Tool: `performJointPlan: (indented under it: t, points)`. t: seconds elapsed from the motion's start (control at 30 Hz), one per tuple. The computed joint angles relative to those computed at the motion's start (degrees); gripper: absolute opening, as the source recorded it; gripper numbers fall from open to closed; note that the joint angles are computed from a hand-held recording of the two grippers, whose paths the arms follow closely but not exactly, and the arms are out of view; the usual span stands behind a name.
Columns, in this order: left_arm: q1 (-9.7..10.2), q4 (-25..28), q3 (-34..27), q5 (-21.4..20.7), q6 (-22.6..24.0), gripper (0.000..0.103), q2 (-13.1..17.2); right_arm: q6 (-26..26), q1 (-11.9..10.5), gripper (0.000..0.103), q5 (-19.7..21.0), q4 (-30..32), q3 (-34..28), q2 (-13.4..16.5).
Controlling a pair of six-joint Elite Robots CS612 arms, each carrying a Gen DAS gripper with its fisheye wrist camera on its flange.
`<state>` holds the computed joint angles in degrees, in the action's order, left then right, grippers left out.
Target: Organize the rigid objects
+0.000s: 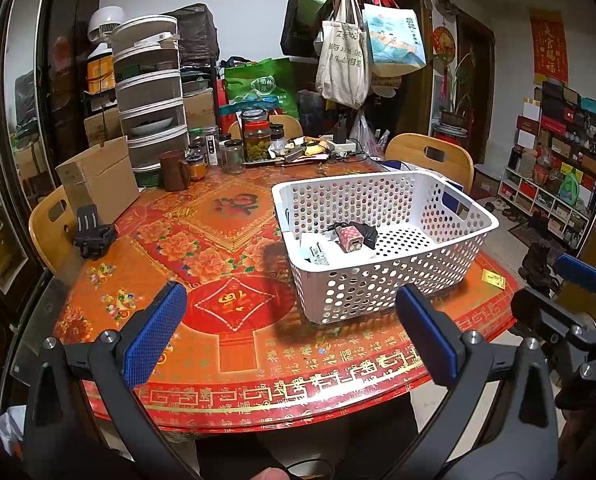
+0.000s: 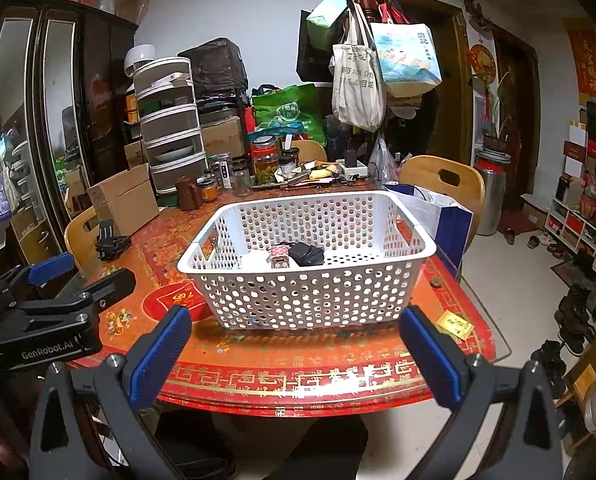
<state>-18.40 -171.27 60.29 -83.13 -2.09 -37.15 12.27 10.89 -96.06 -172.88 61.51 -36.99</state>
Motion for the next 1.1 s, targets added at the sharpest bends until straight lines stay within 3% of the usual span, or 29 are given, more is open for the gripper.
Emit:
performJointPlan:
  t: [1.1]
  points:
    - [-0.35, 0.64, -0.3, 0.85, 0.27, 0.103, 0.46, -0.12, 0.1, 0.103, -0.05, 0.05, -0.06, 0.02]
